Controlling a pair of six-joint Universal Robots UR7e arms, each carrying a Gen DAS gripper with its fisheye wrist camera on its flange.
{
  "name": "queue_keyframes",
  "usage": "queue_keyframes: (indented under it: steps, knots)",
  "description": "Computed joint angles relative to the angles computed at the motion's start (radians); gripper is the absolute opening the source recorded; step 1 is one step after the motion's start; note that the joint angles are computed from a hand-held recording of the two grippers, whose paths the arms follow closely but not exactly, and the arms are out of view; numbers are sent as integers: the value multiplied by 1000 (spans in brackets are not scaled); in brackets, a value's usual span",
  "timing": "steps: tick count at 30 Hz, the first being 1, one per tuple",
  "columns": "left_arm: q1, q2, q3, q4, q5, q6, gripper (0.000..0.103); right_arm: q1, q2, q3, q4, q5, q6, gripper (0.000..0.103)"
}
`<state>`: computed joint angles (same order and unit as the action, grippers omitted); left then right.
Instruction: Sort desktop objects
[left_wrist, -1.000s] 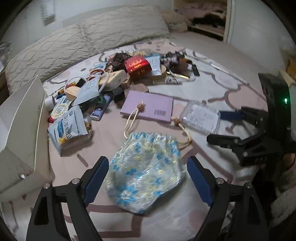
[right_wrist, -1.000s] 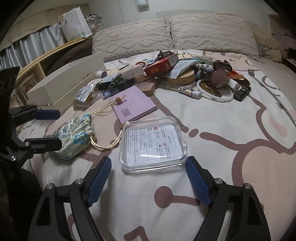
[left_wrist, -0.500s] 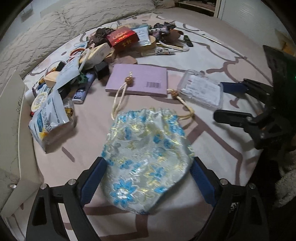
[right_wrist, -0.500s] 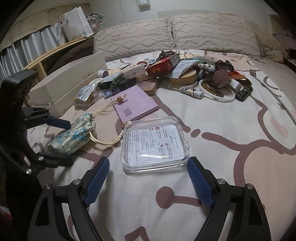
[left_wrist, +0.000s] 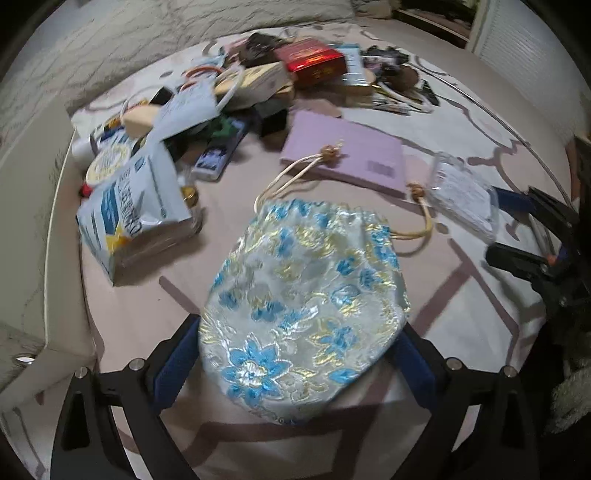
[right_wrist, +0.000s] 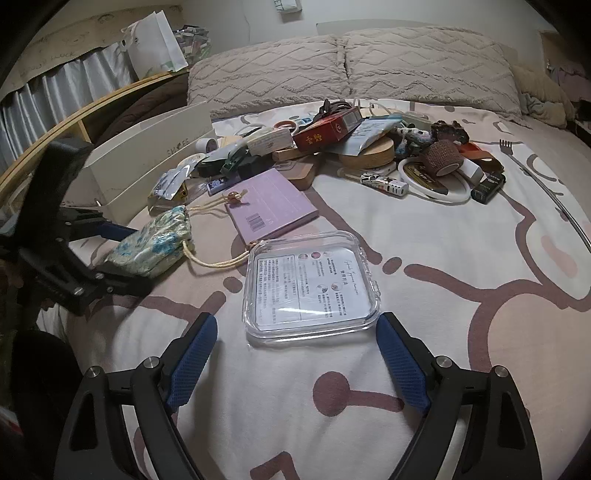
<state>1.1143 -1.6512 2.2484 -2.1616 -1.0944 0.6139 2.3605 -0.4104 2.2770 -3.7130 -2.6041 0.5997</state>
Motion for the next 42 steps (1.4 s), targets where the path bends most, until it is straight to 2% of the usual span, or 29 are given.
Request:
queue_keyframes:
  steps: [9, 15, 18, 20, 22, 24, 26, 32, 36, 39, 42]
  knots:
    - [21, 12, -24, -25, -48, -18, 98, 0, 4, -3, -3, 0, -7, 89]
    - [19, 26, -3, -106, -53, 1, 98, 2, 7, -11, 16, -7, -19, 93]
    - [32, 22, 2, -153, -96, 17, 95, 1, 11, -9, -5, -1, -32, 94]
    - [39, 16, 1, -167, -127, 23, 85, -4, 15, -5, -37, 14, -52, 100]
    - [38, 10, 9, -193, -137, 27, 80, -6, 17, -7, -43, 18, -61, 101]
    - [38, 7, 12, -203, -147, 31, 70, -4, 16, -10, -29, 13, -57, 101]
    - [40, 7, 8, -194, -162, 26, 55, -4, 16, -9, -35, 14, -58, 101]
    - [39, -3, 16, -189, -186, 15, 34, -9, 20, -5, -74, 24, -67, 101]
    - [46, -8, 11, -181, -211, -7, 26, -11, 23, -6, -82, 24, -71, 101]
    - [45, -15, 11, -165, -216, -12, 25, -11, 23, -5, -82, 24, -72, 101]
    - [31, -24, 17, -135, -174, -25, 28, -12, 23, -5, -84, 24, -73, 101]
